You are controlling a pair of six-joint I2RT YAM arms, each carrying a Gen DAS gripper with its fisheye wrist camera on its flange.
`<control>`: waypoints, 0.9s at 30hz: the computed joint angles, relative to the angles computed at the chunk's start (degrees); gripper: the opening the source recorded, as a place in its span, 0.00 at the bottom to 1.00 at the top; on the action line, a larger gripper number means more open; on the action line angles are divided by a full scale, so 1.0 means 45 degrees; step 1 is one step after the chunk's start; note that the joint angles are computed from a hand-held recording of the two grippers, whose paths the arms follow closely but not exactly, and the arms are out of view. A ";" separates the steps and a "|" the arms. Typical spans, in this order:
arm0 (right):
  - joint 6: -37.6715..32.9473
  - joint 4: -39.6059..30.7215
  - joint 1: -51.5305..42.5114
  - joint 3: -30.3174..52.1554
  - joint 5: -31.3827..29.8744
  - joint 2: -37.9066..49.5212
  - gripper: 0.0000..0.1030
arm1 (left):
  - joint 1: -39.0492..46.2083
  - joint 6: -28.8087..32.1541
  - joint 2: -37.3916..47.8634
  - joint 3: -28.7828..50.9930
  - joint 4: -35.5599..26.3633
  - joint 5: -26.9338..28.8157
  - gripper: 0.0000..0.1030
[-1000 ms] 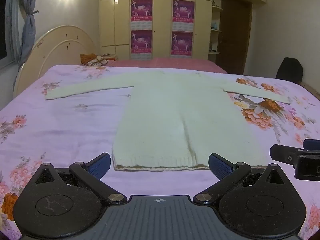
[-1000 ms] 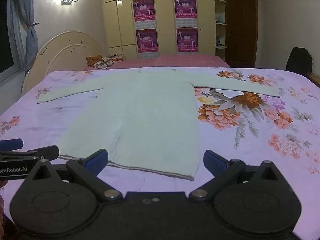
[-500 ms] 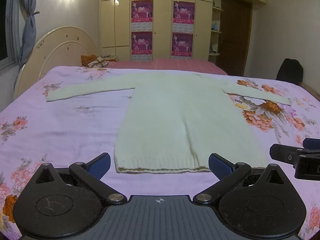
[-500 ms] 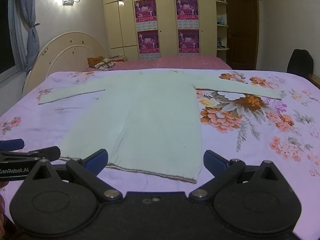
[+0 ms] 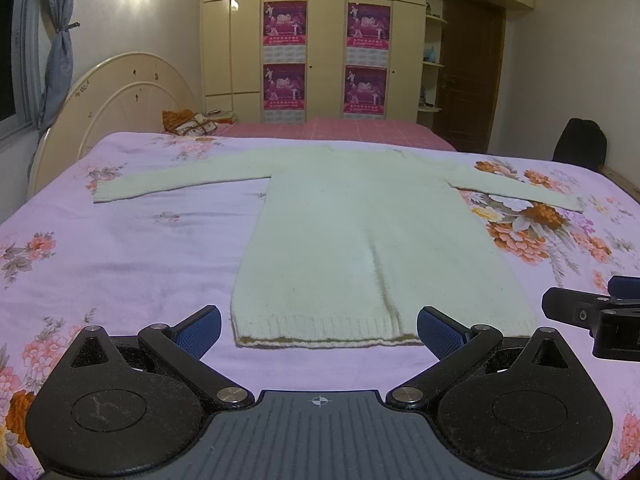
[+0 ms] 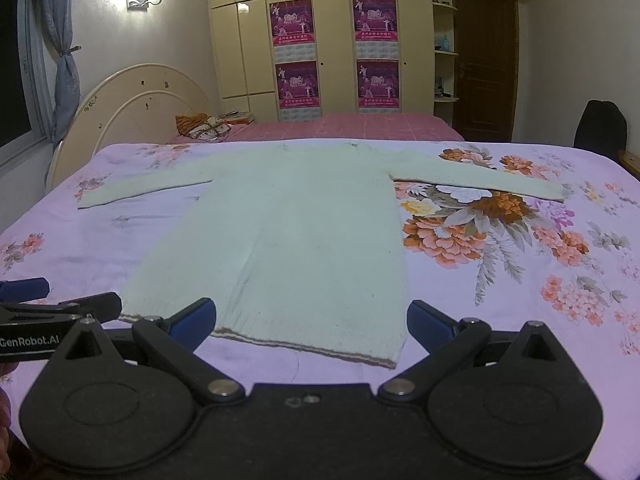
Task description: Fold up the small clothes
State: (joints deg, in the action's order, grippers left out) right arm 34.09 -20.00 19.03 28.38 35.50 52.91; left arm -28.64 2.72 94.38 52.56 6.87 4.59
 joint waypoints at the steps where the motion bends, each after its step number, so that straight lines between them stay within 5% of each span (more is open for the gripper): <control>1: -0.0005 -0.0005 0.0018 0.0008 0.0026 0.0015 0.99 | 0.0018 0.0001 0.0037 0.0036 -0.0017 0.0023 1.00; 27: 0.0390 -0.0191 0.0297 0.0300 0.0353 0.0427 0.99 | 0.0239 0.0061 0.0293 0.0273 -0.0023 0.0296 1.00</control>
